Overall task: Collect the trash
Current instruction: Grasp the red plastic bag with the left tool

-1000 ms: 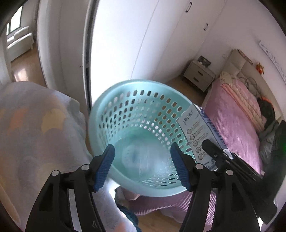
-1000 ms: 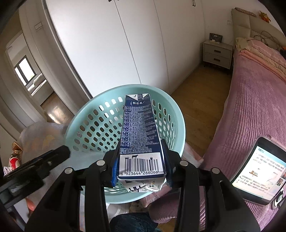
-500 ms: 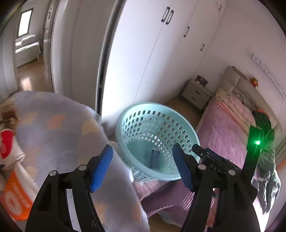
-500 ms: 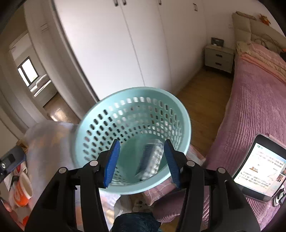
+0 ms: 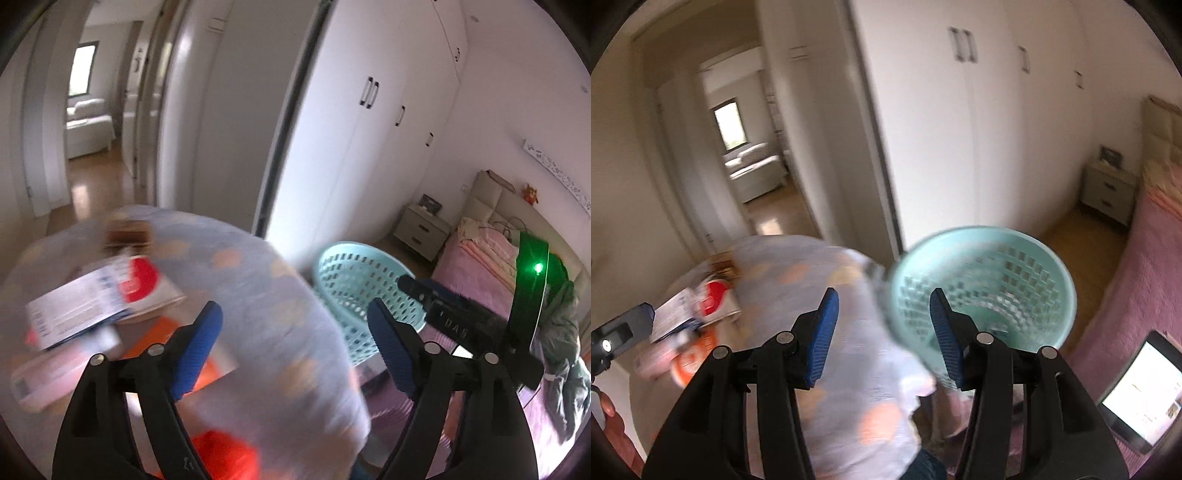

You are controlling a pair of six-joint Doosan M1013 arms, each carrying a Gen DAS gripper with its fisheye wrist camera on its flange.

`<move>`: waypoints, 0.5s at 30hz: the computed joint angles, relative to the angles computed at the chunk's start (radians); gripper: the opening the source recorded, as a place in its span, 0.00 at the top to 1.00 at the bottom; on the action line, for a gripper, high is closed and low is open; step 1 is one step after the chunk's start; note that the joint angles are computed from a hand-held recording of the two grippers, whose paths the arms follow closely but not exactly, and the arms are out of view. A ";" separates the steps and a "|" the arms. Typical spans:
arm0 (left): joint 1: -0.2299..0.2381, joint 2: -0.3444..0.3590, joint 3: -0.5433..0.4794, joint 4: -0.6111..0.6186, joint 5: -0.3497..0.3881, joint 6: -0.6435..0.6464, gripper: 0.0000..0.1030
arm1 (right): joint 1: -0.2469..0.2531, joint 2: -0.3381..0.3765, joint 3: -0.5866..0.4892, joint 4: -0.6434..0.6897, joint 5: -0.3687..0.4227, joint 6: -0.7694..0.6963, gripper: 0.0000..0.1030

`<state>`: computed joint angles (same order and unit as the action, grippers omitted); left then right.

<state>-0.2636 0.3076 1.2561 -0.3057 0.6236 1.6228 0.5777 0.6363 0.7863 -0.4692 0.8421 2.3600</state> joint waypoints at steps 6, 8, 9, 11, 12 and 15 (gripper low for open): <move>0.052 -0.075 0.124 -0.033 -0.003 0.050 0.15 | 0.032 0.022 -0.031 0.076 -0.027 -0.122 0.53; 0.063 -0.089 0.160 -0.037 0.008 0.070 0.15 | 0.042 0.036 -0.050 0.110 -0.021 -0.167 0.53; 0.068 -0.090 0.167 -0.050 0.020 0.090 0.15 | 0.045 0.041 -0.058 0.120 -0.017 -0.181 0.53; 0.076 -0.095 0.192 -0.060 0.043 0.108 0.15 | 0.051 0.052 -0.072 0.151 -0.011 -0.212 0.53; 0.078 -0.096 0.202 -0.066 0.049 0.118 0.15 | 0.053 0.056 -0.078 0.169 -0.009 -0.230 0.53; 0.071 -0.090 0.214 -0.047 0.084 0.127 0.15 | 0.063 0.068 -0.089 0.194 -0.005 -0.262 0.53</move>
